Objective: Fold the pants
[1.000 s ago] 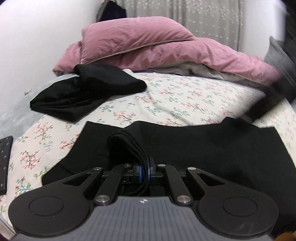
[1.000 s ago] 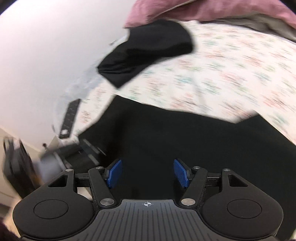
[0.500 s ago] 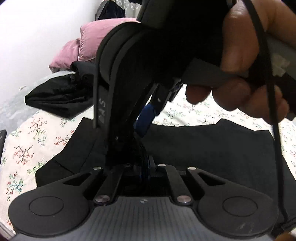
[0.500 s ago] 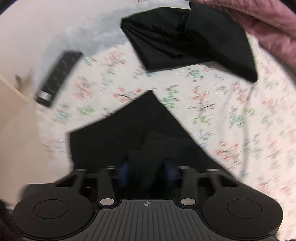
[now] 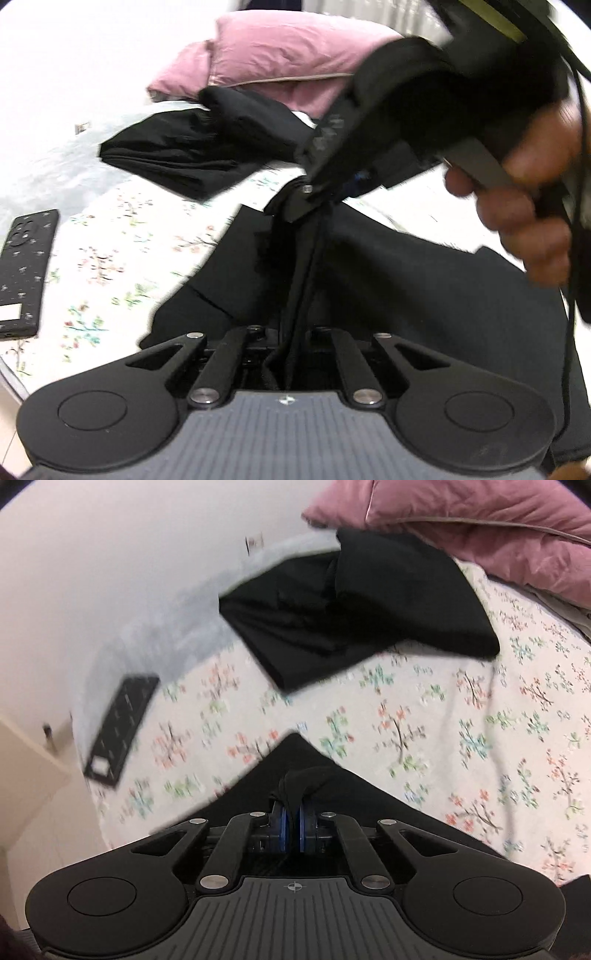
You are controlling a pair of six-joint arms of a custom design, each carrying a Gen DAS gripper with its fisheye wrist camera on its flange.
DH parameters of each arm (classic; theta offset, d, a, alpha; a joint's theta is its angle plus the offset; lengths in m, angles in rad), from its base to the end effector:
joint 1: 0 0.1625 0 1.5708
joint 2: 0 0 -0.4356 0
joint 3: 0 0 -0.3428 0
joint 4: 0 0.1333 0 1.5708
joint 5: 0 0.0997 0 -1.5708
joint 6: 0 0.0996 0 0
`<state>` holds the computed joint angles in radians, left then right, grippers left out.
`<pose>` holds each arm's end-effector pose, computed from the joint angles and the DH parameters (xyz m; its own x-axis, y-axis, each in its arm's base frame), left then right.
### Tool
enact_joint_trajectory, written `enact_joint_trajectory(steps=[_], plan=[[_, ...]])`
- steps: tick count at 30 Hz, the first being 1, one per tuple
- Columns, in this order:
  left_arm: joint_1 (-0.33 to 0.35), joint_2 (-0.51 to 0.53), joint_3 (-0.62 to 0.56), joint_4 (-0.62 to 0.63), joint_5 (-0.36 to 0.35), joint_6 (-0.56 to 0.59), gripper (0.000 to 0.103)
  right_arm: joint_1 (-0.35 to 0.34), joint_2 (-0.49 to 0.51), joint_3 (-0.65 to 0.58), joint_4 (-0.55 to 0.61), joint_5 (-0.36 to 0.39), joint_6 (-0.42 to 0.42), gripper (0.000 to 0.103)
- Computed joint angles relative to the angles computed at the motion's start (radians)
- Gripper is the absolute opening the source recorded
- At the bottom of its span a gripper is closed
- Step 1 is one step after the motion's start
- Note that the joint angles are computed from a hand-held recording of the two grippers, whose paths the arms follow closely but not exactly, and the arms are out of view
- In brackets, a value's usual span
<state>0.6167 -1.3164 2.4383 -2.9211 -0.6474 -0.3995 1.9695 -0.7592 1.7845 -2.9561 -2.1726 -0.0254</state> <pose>-0.1781 -0.3870 0.2393 -0.7661 0.1379 -0.6277 0.5391 0.6697 -0.5108 0.3101 -0.5379 0.1276 -0.8276 -0.1581 0.5386 -0.3845 0.8588 -0.3387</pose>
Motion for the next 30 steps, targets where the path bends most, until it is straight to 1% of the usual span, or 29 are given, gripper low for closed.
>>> enact_joint_trajectory(steps=[2, 5, 7, 8, 9, 11, 13, 14, 15, 16, 17, 18, 19, 20, 21, 24, 26, 28, 29, 30], plan=[[0.009, -0.011, -0.010, 0.022, 0.017, -0.019, 0.028, -0.013, 0.002, 0.018, -0.078, 0.047, 0.015, 0.005], [0.003, -0.028, 0.000, 0.014, 0.046, -0.021, 0.028, -0.048, 0.006, 0.062, -0.227, 0.160, 0.036, 0.006], [0.007, -0.036, -0.001, 0.041, 0.047, -0.037, 0.028, -0.068, 0.012, 0.093, -0.325, 0.226, 0.061, 0.008], [0.014, -0.038, -0.012, 0.084, 0.050, -0.061, 0.028, -0.074, 0.017, 0.102, -0.355, 0.244, 0.078, 0.013], [0.030, -0.046, -0.021, 0.111, 0.040, -0.067, 0.029, -0.079, 0.021, 0.108, -0.372, 0.255, 0.091, 0.015], [0.057, -0.065, -0.030, 0.151, 0.002, -0.107, 0.029, -0.087, 0.021, 0.110, -0.356, 0.264, 0.114, 0.017], [0.072, -0.077, -0.027, 0.136, -0.019, -0.112, 0.032, -0.094, 0.011, 0.117, -0.341, 0.275, 0.133, 0.021], [0.074, -0.085, -0.027, 0.142, -0.023, -0.118, 0.032, -0.098, 0.005, 0.127, -0.356, 0.290, 0.127, 0.024], [0.072, -0.091, -0.028, 0.157, -0.024, -0.124, 0.033, -0.102, -0.004, 0.141, -0.381, 0.306, 0.114, 0.034], [0.073, -0.100, -0.032, 0.164, -0.045, -0.121, 0.036, -0.105, -0.012, 0.156, -0.415, 0.317, 0.106, 0.041], [0.093, -0.110, -0.048, 0.158, -0.107, -0.095, 0.040, -0.108, -0.022, 0.167, -0.434, 0.328, 0.103, 0.053], [0.124, -0.126, -0.068, 0.137, -0.194, -0.073, 0.050, -0.109, -0.034, 0.173, -0.441, 0.332, 0.102, 0.056], [0.143, -0.139, -0.070, 0.091, -0.250, -0.056, 0.062, -0.107, -0.048, 0.179, -0.434, 0.325, 0.098, 0.056], [0.163, -0.147, -0.077, 0.056, -0.294, -0.036, 0.069, -0.106, -0.064, 0.188, -0.432, 0.321, 0.093, 0.056], [0.179, -0.152, -0.096, 0.064, -0.312, -0.024, 0.077, -0.105, -0.080, 0.200, -0.428, 0.317, 0.088, 0.056], [0.211, -0.141, -0.156, 0.116, -0.295, 0.009, 0.077, -0.100, -0.139, 0.252, -0.415, 0.283, 0.058, 0.056], [0.240, -0.121, -0.193, 0.151, -0.308, 0.017, 0.077, -0.097, -0.176, 0.298, -0.433, 0.249, 0.018, 0.059], [0.244, -0.095, -0.228, 0.197, -0.281, 0.017, 0.077, -0.096, -0.216, 0.351, -0.452, 0.208, -0.008, 0.059], [0.226, -0.094, -0.227, 0.233, -0.259, -0.003, 0.077, -0.093, -0.233, 0.377, -0.466, 0.184, -0.019, 0.059], [0.234, -0.074, -0.251, 0.236, -0.267, 0.020, 0.077, -0.091, -0.250, 0.401, -0.476, 0.162, -0.029, 0.059]])
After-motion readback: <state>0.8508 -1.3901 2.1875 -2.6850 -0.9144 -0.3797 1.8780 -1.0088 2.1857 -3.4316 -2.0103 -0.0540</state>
